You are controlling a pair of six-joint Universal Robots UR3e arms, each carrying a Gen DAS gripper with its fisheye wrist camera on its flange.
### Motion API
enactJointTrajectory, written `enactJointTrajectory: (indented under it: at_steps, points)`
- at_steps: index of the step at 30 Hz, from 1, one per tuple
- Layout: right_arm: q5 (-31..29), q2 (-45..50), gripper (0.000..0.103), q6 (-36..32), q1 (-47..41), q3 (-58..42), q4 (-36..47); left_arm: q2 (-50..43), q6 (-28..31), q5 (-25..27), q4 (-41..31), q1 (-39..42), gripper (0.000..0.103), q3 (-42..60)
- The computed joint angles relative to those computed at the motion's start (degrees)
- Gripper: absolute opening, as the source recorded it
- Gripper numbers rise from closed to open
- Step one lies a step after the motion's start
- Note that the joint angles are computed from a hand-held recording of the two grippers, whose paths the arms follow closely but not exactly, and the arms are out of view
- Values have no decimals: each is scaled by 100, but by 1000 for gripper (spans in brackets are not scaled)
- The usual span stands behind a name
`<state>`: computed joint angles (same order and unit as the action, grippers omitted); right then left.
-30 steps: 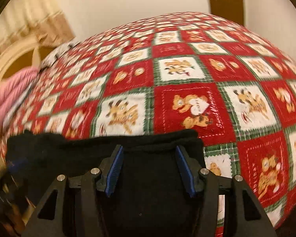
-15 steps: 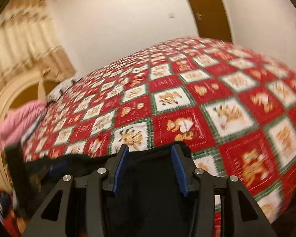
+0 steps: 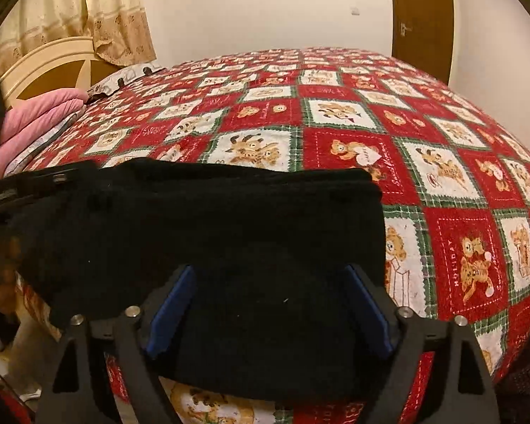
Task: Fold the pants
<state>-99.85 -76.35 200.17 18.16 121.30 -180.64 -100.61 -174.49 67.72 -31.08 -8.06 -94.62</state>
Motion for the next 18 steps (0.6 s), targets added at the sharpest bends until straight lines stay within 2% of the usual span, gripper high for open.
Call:
enactJointTrajectory:
  at_steps: [3, 6, 8, 11, 14, 16, 18]
  points:
    - [-62, 35, 89, 162, 34, 103, -234, 1013, 150, -341, 346, 930, 93, -1237]
    - [-111, 134, 92, 292, 73, 39, -279, 1984, 335, -436, 530, 2002, 94, -2282]
    - [-87, 154, 98, 343, 76, -71, -125, 2663, 494, -524, 533, 2928, 94, -2923]
    - [-130, 206, 102, 456, 126, -455, 464, 3170, 586, -711, 730, 4223, 94, -3505]
    - [-150, 206, 102, 644, 126, -684, 854, 3136, 583, -1123, 880, 5142, 94, -3656]
    - [-150, 207, 102, 720, 117, -710, 896, 2672, 537, -1226, 940, 5380, 94, -3465]
    - [-217, 231, 102, 758, 160, -740, 920, 2067, 548, -1547, 893, 5476, 94, -3196]
